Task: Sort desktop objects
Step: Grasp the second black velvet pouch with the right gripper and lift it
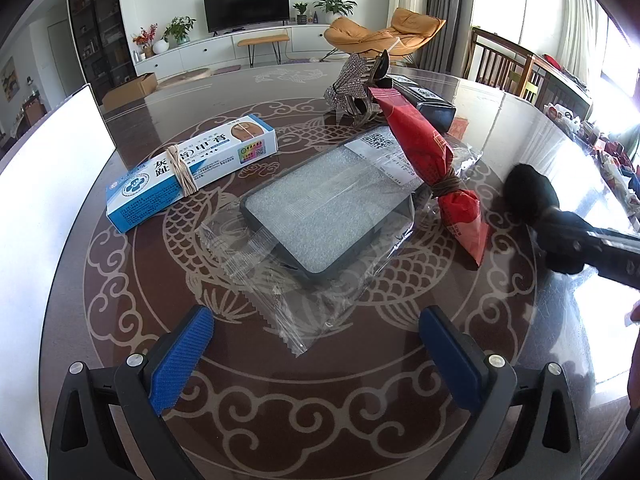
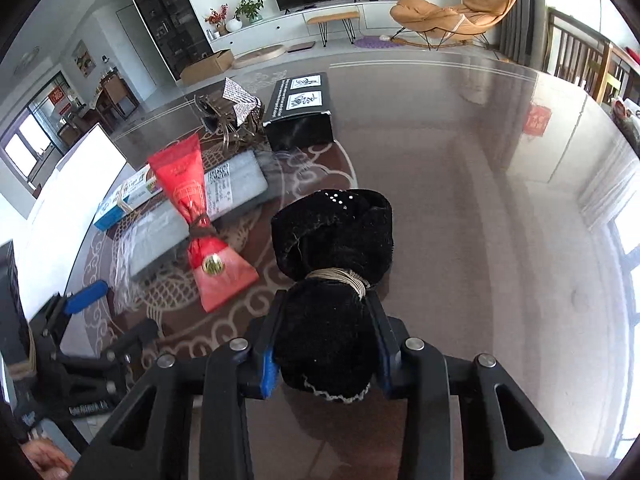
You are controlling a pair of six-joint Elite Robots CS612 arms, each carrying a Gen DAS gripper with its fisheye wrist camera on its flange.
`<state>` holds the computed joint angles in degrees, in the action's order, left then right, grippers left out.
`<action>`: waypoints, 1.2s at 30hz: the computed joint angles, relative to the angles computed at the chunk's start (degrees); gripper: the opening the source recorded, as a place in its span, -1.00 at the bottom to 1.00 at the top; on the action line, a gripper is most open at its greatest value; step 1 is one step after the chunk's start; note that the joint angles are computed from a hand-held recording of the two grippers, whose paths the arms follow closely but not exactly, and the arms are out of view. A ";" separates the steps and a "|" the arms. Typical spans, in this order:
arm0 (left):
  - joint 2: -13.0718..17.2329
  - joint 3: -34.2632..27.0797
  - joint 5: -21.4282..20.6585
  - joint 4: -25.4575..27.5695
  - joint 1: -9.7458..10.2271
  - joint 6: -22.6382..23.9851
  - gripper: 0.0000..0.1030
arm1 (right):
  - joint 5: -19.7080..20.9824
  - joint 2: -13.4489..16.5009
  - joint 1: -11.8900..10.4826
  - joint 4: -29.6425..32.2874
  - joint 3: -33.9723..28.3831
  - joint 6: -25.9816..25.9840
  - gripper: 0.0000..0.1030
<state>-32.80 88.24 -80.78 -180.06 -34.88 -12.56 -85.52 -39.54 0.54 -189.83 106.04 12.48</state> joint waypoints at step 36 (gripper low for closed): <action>6.47 -26.66 -11.50 41.77 2.90 23.23 1.00 | -5.44 -0.17 0.18 -19.83 12.62 1.24 -0.18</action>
<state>-26.33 61.58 -92.28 -138.29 -31.98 10.67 -90.96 -39.71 0.72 -209.66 118.65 13.72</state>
